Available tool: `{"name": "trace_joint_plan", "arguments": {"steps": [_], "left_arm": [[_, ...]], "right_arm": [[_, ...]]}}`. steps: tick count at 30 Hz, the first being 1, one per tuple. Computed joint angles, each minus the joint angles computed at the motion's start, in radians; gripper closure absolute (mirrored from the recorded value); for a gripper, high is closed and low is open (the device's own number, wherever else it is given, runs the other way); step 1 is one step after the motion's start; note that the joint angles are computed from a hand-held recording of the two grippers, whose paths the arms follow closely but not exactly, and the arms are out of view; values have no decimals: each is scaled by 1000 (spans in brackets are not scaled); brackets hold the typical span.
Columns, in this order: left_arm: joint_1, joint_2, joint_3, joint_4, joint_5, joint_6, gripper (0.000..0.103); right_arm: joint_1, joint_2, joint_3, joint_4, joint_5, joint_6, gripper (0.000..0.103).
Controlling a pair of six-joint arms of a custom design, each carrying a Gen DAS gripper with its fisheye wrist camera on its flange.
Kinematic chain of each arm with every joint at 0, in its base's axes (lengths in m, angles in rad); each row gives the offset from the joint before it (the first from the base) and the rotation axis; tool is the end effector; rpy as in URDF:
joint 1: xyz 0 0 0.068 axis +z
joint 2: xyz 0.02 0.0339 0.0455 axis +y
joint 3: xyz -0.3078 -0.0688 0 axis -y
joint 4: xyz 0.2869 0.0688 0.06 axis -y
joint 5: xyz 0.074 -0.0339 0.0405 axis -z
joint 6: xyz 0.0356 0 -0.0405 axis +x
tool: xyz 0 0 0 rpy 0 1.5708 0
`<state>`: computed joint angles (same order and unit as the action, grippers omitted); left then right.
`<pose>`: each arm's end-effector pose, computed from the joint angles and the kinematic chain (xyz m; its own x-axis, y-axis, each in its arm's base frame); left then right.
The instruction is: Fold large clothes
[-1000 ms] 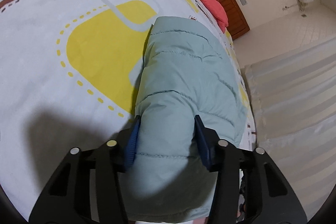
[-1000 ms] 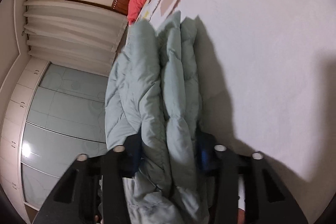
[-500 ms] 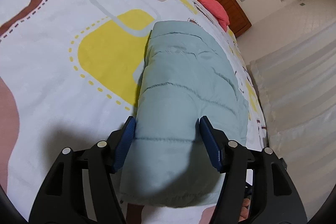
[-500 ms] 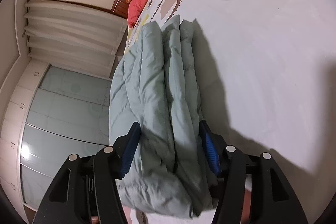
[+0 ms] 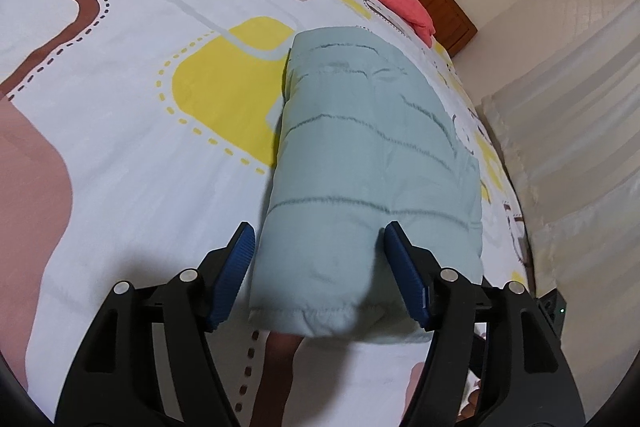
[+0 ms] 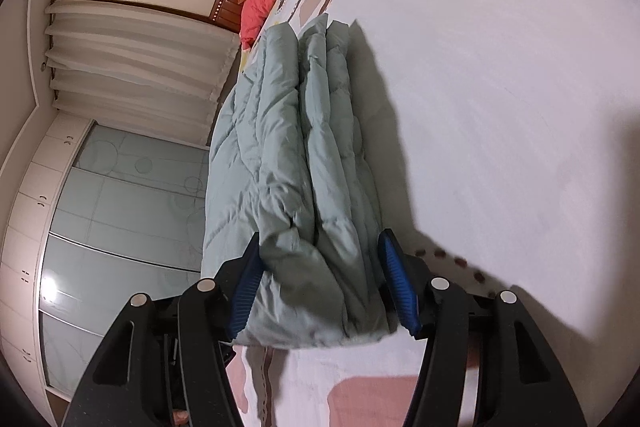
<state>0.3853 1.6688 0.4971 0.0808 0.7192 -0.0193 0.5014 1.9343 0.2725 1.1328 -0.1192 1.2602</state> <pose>0.2529 0.0773 0.0894 -0.8218 -0.3490 -0.4503 -0.0168 0.8049 -0.5932 0.2238 0.1275 0.0548 -0.6754 0.7079 -0.2067 0.2480 0.4820 0.8403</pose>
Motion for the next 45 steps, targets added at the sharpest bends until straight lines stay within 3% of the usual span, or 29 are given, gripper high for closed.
{"name": "trace_joint_plan", "arguments": {"steps": [6, 10, 13, 16, 18, 22, 31, 39, 45], "left_arm": [[10, -70, -55, -8, -57, 83, 32], [11, -133, -103, 2, -110, 135, 30], [9, -199, -150, 18, -158, 172, 22], [10, -271, -195, 39, -198, 199, 18], [5, -325, -220, 40, -228, 203, 12], [0, -454, -262, 22, -279, 222, 10], [21, -747, -283, -142, -303, 248, 8], [33, -906, -277, -247, -295, 234, 7], [24, -908, -277, -247, -306, 230, 7]], "right_arm": [[72, -61, -46, -36, 65, 5, 46], [130, -147, -48, -158, 126, -7, 46], [191, -210, -42, -259, 190, -12, 46], [278, -309, -5, -476, 301, -23, 35], [335, -358, 32, -621, 388, -34, 33], [430, -417, 138, -931, 546, -40, 30], [586, -435, 348, -1391, 816, -16, 30], [650, -416, 455, -1523, 953, -23, 27], [668, -387, 497, -1560, 988, -25, 27]]}}
